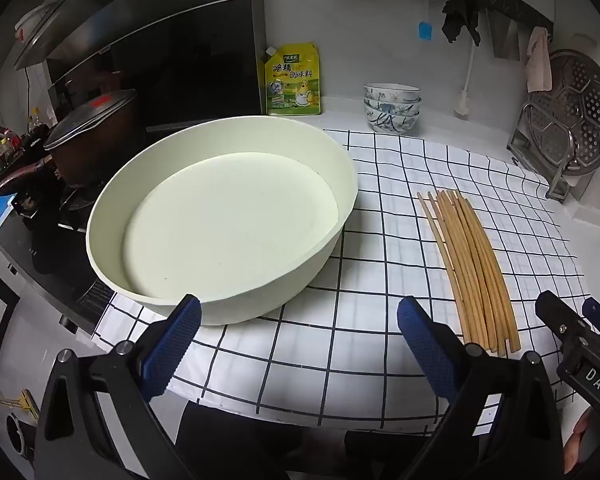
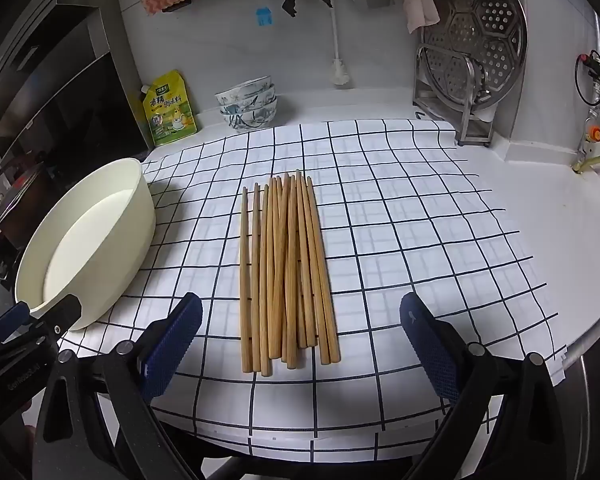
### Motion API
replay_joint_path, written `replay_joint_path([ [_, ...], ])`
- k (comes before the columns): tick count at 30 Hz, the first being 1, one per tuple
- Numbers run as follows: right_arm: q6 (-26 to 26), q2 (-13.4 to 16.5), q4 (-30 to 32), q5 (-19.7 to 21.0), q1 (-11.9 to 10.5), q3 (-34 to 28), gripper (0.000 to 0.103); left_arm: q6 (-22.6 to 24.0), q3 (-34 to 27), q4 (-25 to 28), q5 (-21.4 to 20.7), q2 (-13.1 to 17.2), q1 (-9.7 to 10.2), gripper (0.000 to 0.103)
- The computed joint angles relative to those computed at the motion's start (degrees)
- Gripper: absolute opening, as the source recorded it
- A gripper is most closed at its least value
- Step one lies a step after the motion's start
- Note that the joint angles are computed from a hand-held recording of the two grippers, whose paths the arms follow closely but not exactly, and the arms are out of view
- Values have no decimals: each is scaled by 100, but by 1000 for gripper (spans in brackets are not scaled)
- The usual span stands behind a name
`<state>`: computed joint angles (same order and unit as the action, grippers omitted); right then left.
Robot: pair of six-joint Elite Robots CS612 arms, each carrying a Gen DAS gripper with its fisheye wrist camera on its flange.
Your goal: Organize utensils
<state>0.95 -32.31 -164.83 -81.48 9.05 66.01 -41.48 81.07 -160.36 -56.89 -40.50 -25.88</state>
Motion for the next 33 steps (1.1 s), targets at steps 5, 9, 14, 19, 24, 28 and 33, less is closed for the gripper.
replay_joint_path([
  [5, -21, -12, 24, 25, -3, 9, 95, 17, 6, -8, -20, -5, 3, 97],
  [9, -26, -18, 47, 32, -6, -1, 95, 46, 51, -91, -37, -12, 22, 97],
  [14, -22, 16, -40, 7, 4, -10, 95, -2, 71, -103, -77, -24, 62, 97],
  [19, -11, -8, -48, 28, -4, 17, 95, 37, 29, -35, 28, -18, 17, 97],
  [24, -14, -4, -55, 40, -11, 14, 95, 40, 37, -65, 32, -23, 29, 97],
  [28, -17, -5, -60, 53, -9, 19, 95, 52, 11, -42, 40, -15, 10, 97],
  [33, -6, -2, -66, 56, -5, 21, 95, 82, 9, -45, 55, -15, 3, 97],
])
